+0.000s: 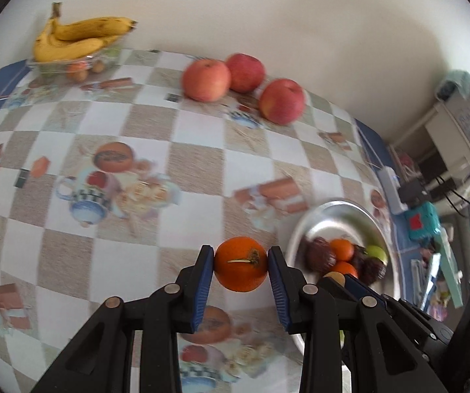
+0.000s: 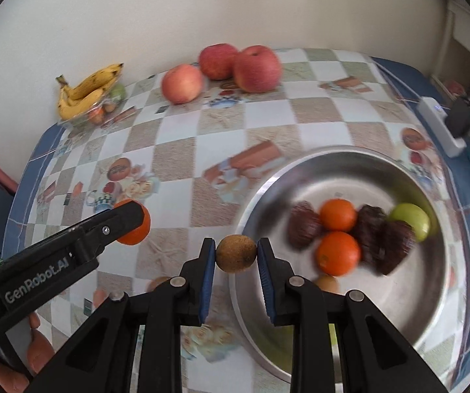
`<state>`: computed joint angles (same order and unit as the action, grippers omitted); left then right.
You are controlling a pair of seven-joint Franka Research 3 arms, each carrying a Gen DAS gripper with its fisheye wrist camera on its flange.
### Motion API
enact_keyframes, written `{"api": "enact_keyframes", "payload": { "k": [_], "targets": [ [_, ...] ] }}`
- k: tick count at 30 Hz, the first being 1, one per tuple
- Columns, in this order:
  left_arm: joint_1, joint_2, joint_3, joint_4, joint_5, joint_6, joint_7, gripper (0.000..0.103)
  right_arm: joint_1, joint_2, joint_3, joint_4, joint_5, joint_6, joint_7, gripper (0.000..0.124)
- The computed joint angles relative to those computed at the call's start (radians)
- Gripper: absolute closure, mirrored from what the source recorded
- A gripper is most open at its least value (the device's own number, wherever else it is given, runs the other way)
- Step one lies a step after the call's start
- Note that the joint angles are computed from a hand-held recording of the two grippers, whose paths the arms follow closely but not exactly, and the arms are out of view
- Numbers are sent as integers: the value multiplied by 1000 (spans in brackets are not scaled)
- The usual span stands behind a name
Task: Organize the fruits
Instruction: 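Carry both fruits over the plate and open both grippers to drop them, then withdraw both open grippers from the plate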
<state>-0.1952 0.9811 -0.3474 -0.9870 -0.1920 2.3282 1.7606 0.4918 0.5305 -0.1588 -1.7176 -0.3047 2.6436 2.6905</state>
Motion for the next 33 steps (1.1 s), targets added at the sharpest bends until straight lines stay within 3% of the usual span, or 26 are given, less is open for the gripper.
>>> {"api": "enact_keyframes", "payload": {
  "k": [8,16,22,27,33],
  "targets": [
    [-37,12,-36,7,-26,-61,42,64,-28,-95,1,-180,9,46,80,96],
    [-49,42,-12,58,-32,-105,0,64,-41,-95,10,-191,19,55,76,96],
    [-37,37,7,51,-26,-87,-41,54,-39,-89,13,-185,25,52,59,96],
    [-72,16,91,16,86,-44,-142,31,-31,-93,6,-185,12,47,66,96],
    [-87,-3,139,-33,211,-14,-232,7,-29,-92,7,-180,3,45,65,96]
  ]
}}
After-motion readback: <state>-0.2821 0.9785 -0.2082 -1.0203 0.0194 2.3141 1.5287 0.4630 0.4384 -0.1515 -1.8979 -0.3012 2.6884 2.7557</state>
